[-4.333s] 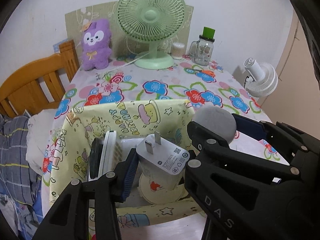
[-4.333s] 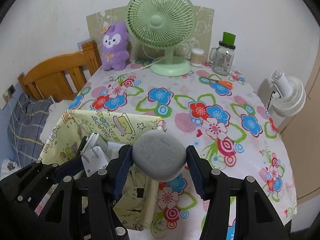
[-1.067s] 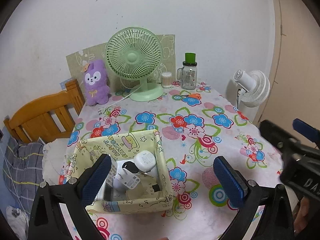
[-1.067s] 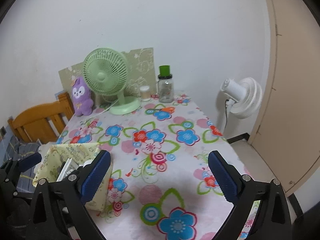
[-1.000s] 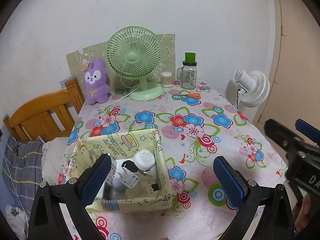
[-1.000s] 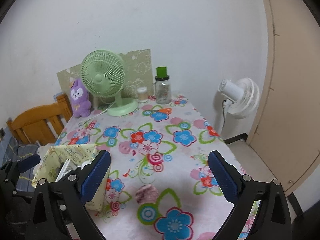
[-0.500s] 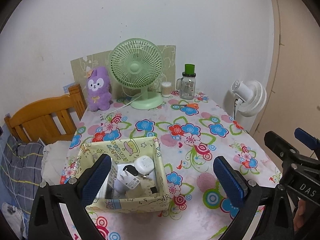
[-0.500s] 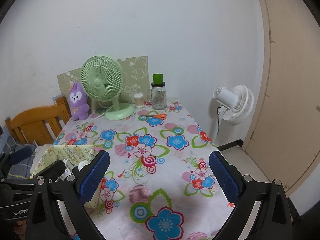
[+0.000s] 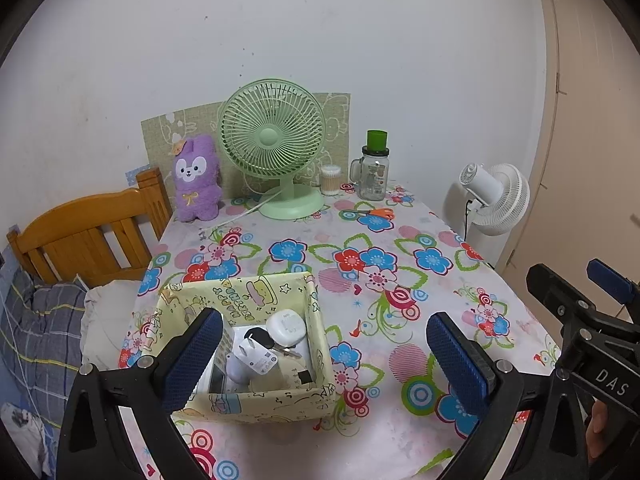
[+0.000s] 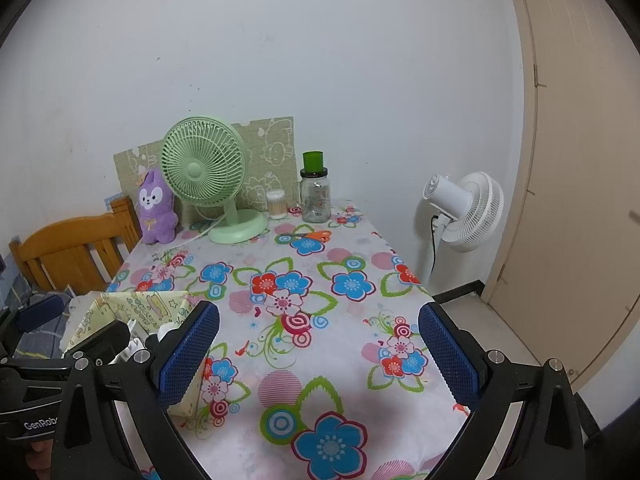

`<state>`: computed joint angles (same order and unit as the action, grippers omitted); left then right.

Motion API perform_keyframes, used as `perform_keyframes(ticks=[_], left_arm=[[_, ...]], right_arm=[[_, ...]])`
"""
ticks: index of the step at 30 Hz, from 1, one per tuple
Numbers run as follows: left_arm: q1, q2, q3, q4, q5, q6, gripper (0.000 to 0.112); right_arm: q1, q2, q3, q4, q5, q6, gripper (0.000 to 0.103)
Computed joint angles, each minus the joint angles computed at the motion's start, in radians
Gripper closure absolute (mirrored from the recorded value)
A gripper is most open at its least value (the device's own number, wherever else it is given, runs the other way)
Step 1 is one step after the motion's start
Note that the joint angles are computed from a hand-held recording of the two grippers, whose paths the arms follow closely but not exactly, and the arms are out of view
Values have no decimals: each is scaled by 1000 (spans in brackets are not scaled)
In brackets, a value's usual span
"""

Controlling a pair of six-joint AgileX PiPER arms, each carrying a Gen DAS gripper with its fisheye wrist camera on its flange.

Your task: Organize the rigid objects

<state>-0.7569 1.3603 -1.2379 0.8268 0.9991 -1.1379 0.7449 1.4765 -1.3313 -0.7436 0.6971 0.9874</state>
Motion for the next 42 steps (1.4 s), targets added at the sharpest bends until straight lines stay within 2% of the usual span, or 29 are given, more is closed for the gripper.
perform_keyframes(ticks=[42], left_arm=[[-15,-25,26,24,-6,-43,9]], right_arm=[[16,1,0,-47,7,35,2]])
